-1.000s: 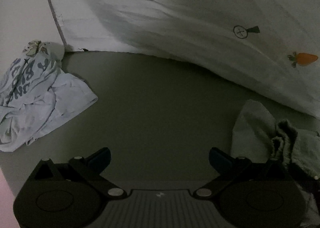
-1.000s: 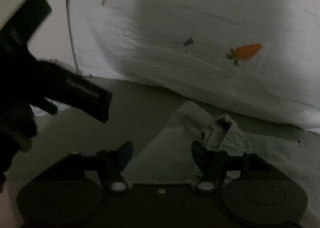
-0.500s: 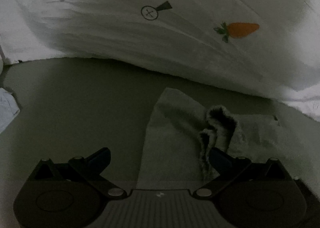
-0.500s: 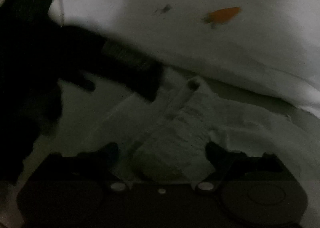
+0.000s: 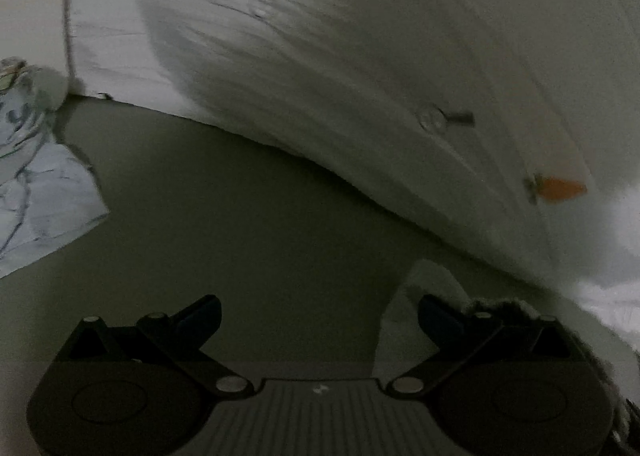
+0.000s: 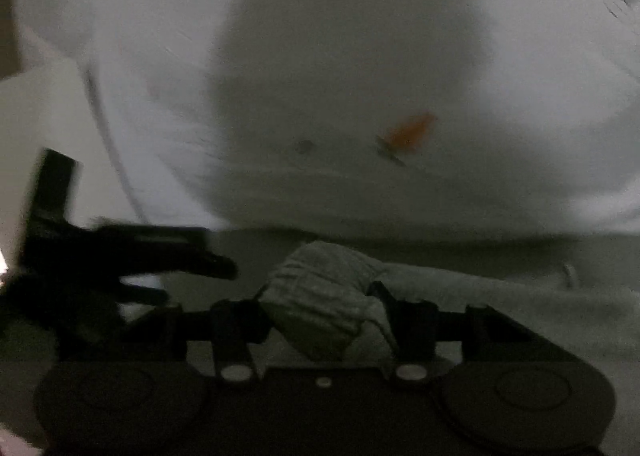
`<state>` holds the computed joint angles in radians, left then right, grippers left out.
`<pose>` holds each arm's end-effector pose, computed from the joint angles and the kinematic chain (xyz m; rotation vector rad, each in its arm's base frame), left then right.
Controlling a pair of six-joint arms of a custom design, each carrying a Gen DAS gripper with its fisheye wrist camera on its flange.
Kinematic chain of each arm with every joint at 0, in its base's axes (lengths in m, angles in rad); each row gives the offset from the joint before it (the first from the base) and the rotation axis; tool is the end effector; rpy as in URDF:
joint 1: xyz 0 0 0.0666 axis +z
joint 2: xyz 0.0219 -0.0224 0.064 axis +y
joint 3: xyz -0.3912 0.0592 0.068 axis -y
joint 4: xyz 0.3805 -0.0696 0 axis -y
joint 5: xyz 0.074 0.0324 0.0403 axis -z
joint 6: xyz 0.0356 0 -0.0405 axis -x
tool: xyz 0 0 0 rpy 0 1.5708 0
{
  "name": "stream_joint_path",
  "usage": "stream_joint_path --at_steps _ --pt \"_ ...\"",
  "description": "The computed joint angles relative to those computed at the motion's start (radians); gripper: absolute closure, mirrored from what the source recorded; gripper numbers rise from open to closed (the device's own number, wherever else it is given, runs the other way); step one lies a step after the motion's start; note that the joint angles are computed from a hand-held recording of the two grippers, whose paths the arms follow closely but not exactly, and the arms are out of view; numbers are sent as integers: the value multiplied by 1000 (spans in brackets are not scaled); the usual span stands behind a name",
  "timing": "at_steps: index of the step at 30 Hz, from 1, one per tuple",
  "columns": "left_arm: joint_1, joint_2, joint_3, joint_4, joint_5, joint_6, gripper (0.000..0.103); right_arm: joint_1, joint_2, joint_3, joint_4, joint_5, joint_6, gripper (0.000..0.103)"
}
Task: Fold clothes
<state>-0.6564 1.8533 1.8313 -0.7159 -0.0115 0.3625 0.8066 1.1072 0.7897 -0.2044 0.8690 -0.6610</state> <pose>0.5210 -0.4013 0.4051 0.3400 2.3378 -0.4977 0.2643 0.2359 0.3436 0.3577 1.8652 0.0784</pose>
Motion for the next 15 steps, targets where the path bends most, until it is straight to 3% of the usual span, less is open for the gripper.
stream_joint_path --at_steps 3,4,6,9,13,15 --pt "12 -11 -20 15 1 16 0 33 70 31 29 -55 129 53" --pt "14 -10 -21 12 6 20 0 28 102 46 -13 -121 121 48" --pt "11 7 -6 -12 20 21 0 9 162 69 -122 -272 11 41" --pt "-5 25 6 -49 31 -33 0 58 144 39 -94 -207 38 28" --pt "-35 29 -11 -40 44 -139 0 82 18 -21 -138 -155 -56 15" --pt "-50 39 -6 -47 68 -203 0 91 -52 -46 -208 -122 -124 8"
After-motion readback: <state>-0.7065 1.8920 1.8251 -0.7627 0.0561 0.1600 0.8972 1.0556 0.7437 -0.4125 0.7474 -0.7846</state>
